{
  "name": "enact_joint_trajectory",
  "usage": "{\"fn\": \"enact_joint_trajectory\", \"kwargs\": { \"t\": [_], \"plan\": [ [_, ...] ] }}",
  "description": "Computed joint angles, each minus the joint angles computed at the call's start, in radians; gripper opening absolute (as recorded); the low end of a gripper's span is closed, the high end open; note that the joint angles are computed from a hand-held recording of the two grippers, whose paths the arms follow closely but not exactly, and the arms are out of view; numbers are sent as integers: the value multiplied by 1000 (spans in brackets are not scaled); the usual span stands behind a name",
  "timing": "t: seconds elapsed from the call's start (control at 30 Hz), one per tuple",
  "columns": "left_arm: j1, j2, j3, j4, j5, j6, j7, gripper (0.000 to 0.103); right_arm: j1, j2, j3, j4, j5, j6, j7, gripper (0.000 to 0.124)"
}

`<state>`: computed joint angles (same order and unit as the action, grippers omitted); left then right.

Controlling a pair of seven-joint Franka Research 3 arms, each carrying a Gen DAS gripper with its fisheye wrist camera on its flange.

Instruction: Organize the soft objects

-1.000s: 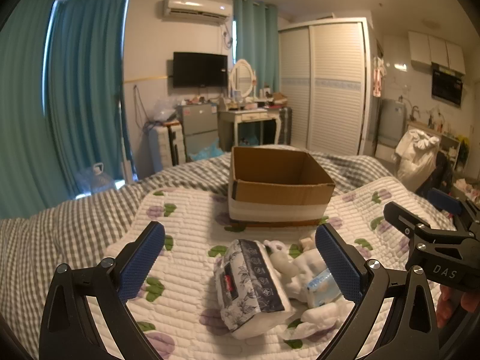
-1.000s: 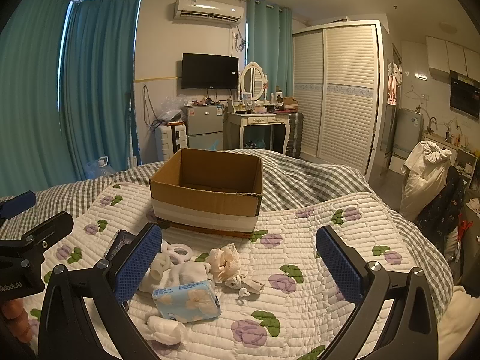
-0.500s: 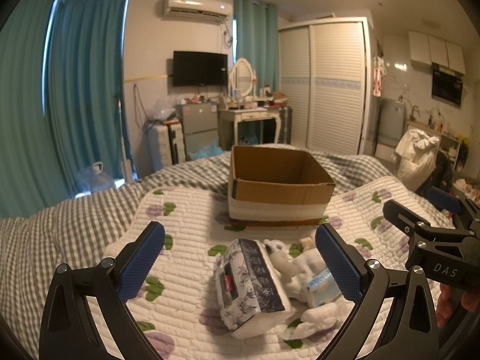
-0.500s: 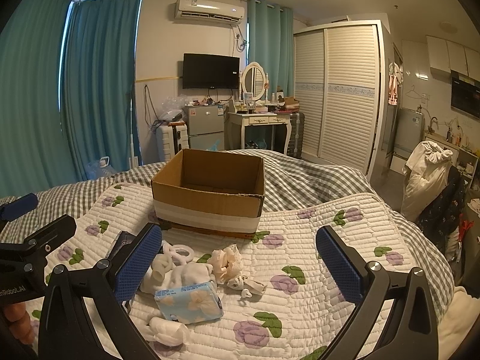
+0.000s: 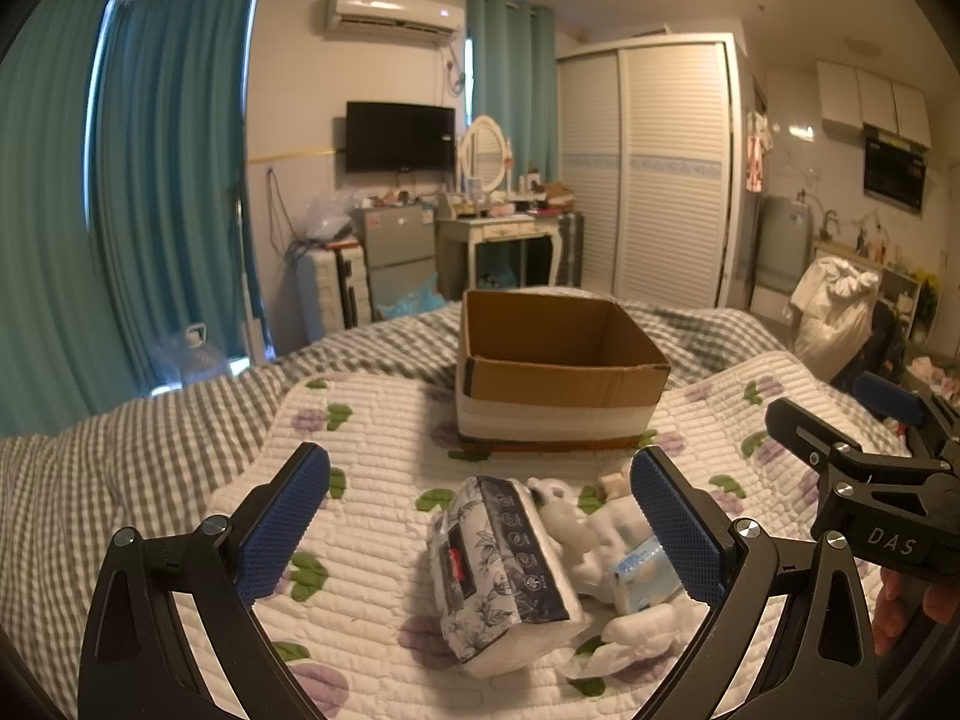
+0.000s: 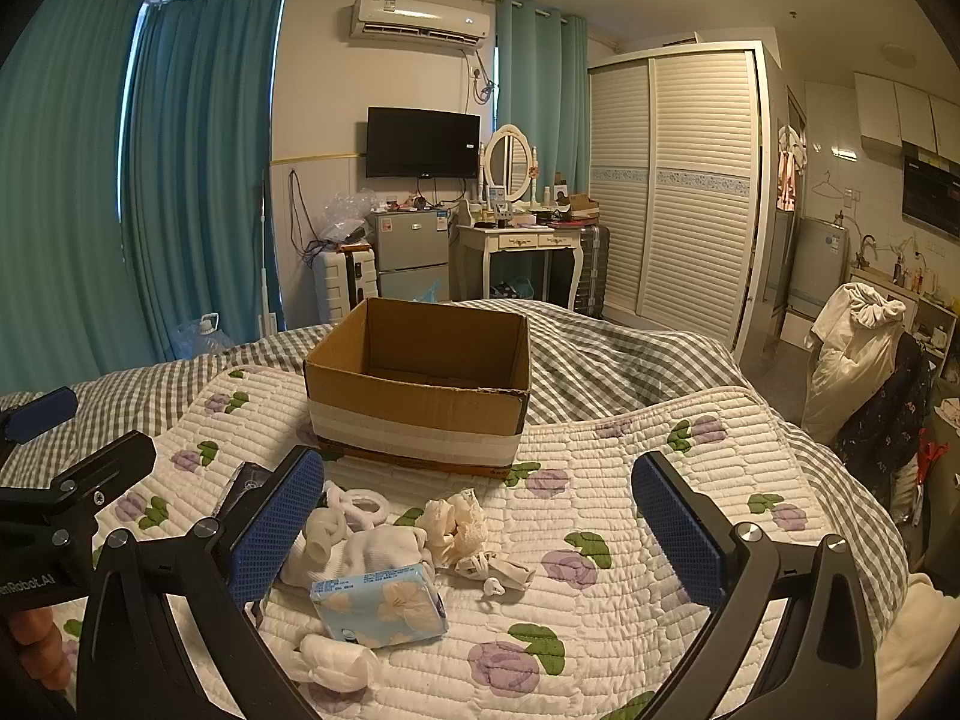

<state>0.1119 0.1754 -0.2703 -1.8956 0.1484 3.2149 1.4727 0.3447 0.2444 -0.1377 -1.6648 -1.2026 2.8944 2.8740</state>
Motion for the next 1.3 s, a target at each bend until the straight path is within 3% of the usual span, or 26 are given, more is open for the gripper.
{"fn": "enact_joint_trajectory", "kwargs": {
  "t": [0.23,0.43,0.5,0.67,0.83,1.0,1.1,1.17,1.2,1.3],
  "plan": [
    [6,0,-6,-1,-2,2,2,103,0,0,-1,0,-5,2,4,103],
    [-36,-9,44,-24,31,31,-52,103,3,-6,2,3,-12,-10,-1,103],
    [0,-8,8,-30,27,21,-50,103,-5,-4,10,2,18,-10,-32,103],
    [35,18,-46,-22,-39,-84,6,103,-35,32,36,-2,240,5,-249,103],
    [-2,54,-41,7,-122,-201,88,102,-52,81,59,2,440,-15,-461,103],
    [-89,107,30,78,-111,-345,73,100,-43,114,49,9,562,-9,-572,103],
    [-123,125,71,109,-73,-383,30,99,-30,132,39,18,623,-15,-630,103],
    [-109,143,60,132,-103,-407,42,82,-18,141,32,27,660,-24,-668,103],
    [-87,149,37,143,-146,-427,74,66,-9,145,24,30,674,-26,-681,103],
    [-77,155,33,155,-189,-444,96,55,25,158,1,40,705,-33,-725,103]
  ]
}}
